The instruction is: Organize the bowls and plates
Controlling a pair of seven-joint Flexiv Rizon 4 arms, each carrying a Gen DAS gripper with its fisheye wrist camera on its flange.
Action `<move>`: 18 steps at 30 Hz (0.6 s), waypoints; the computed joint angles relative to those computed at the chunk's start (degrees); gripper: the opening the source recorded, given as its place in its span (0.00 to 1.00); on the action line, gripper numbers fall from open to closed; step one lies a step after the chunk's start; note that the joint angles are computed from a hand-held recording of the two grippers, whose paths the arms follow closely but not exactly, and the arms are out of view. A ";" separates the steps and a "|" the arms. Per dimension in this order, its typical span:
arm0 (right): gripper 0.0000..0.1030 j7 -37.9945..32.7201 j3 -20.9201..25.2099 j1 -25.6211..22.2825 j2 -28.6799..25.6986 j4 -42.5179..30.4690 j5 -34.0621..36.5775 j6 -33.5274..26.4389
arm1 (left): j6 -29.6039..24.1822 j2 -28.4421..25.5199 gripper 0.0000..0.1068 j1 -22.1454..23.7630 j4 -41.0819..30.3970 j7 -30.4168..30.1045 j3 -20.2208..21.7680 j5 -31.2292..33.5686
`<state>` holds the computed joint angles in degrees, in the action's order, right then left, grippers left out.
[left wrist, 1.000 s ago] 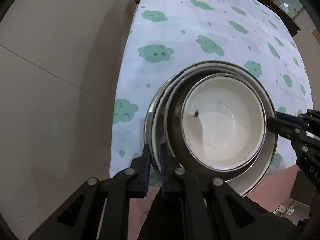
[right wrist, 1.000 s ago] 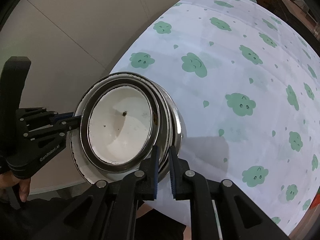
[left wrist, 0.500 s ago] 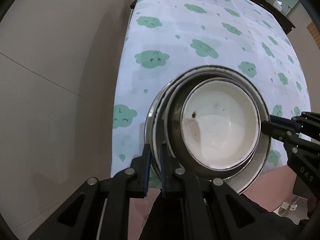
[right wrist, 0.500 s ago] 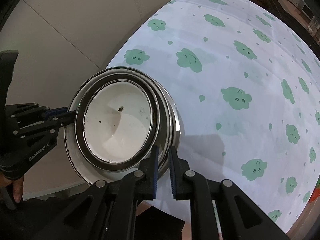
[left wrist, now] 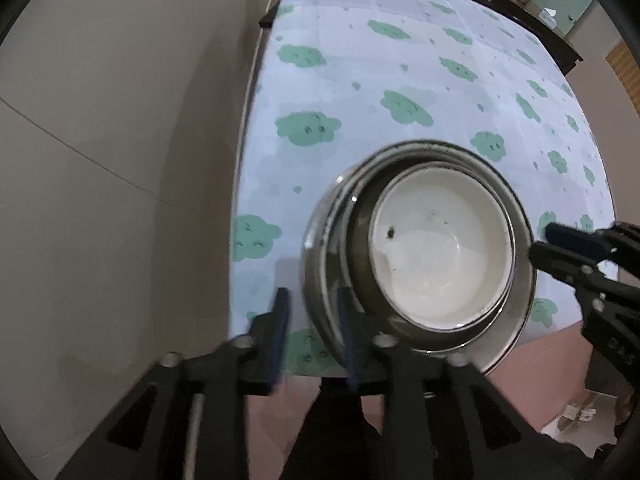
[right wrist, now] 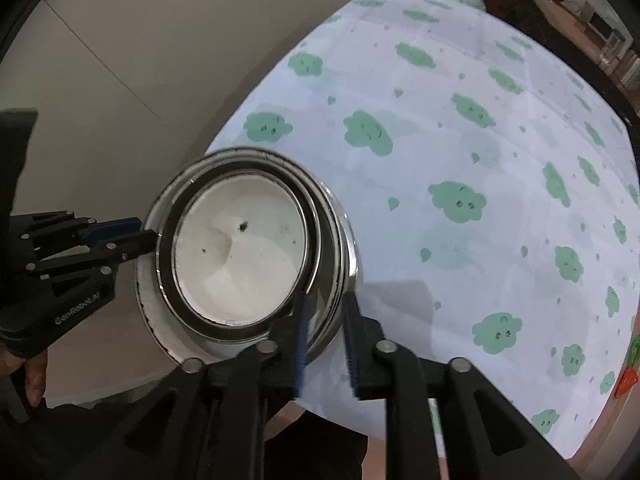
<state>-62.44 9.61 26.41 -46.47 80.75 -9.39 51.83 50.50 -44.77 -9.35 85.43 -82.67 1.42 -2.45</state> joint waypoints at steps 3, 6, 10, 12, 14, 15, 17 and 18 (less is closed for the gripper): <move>0.41 4.80 -3.36 2.73 2.95 4.25 -2.94 3.24 | 4.59 1.46 0.49 1.05 2.82 1.38 -0.95 -0.63; 0.41 10.66 -5.60 4.81 5.80 8.46 -6.15 5.44 | 8.80 3.00 0.49 2.16 5.66 3.67 -2.23 -1.81; 0.41 21.88 -10.00 8.53 10.65 16.89 -13.11 12.11 | 14.82 5.52 0.49 3.07 9.83 7.30 -3.81 -3.29; 0.41 28.75 -13.61 11.33 13.51 21.31 -18.80 14.93 | 17.75 7.71 0.49 4.64 13.07 10.05 -6.35 -5.68; 0.41 35.15 -17.03 13.73 15.96 24.56 -24.95 16.99 | 20.95 9.57 0.49 5.60 15.83 12.59 -8.09 -7.58; 0.41 38.69 -18.95 14.99 17.21 26.06 -28.50 17.98 | 23.54 10.71 0.50 6.08 17.60 14.17 -9.12 -8.34; 0.41 49.36 -25.36 18.95 20.49 29.98 -39.33 20.55 | 27.95 12.72 0.52 6.60 20.56 16.44 -10.44 -9.53; 0.41 54.51 -28.03 20.60 22.10 31.49 -44.92 20.95 | 31.01 13.93 0.53 7.41 22.58 17.76 -11.83 -10.41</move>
<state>-7.93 -18.42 47.01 -24.37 112.25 -54.30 72.78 81.51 -30.84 -1.95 108.01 -64.90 -10.41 -12.86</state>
